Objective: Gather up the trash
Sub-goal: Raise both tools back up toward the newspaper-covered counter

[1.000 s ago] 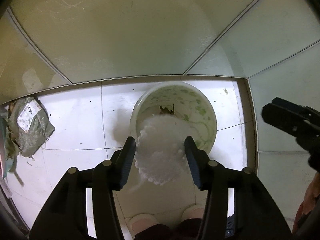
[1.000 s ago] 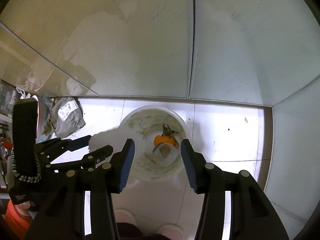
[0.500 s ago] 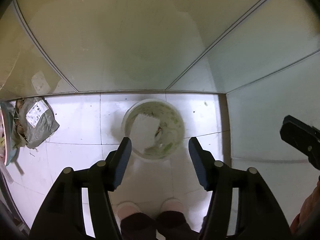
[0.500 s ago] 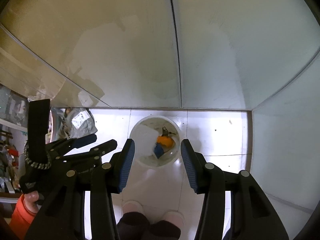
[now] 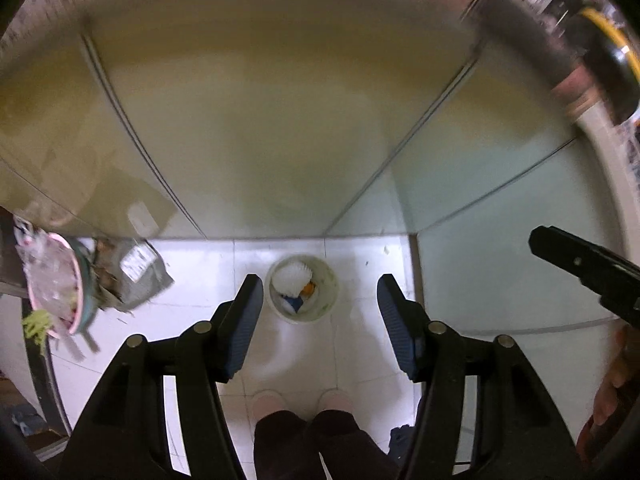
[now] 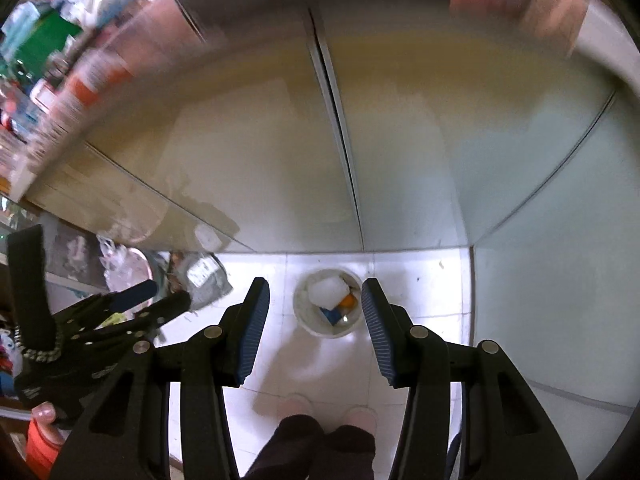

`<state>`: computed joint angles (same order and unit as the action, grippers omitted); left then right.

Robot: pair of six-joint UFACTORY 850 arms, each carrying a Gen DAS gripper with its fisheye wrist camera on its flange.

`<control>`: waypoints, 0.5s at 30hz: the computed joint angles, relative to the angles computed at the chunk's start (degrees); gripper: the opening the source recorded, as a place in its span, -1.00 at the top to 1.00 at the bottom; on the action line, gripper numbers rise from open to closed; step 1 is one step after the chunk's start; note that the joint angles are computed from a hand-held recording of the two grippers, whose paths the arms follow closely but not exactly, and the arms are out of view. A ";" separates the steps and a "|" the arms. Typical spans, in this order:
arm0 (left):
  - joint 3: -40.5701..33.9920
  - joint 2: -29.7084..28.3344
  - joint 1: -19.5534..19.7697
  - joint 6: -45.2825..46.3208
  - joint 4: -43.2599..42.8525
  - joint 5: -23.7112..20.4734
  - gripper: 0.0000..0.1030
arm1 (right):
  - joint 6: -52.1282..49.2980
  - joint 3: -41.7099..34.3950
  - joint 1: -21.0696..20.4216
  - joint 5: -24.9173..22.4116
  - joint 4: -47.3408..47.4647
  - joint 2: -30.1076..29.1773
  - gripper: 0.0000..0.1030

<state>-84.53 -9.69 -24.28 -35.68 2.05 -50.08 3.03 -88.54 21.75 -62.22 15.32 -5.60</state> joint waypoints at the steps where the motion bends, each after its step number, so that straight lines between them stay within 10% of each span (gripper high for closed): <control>1: -1.78 0.48 -0.24 -0.63 1.01 -1.43 -0.13 | 0.69 -2.48 -0.03 -1.42 -0.61 -0.05 0.14; 15: -30.86 0.78 -3.37 1.19 13.22 -14.98 -0.13 | 9.41 -31.48 2.68 -10.45 -11.11 -2.80 0.13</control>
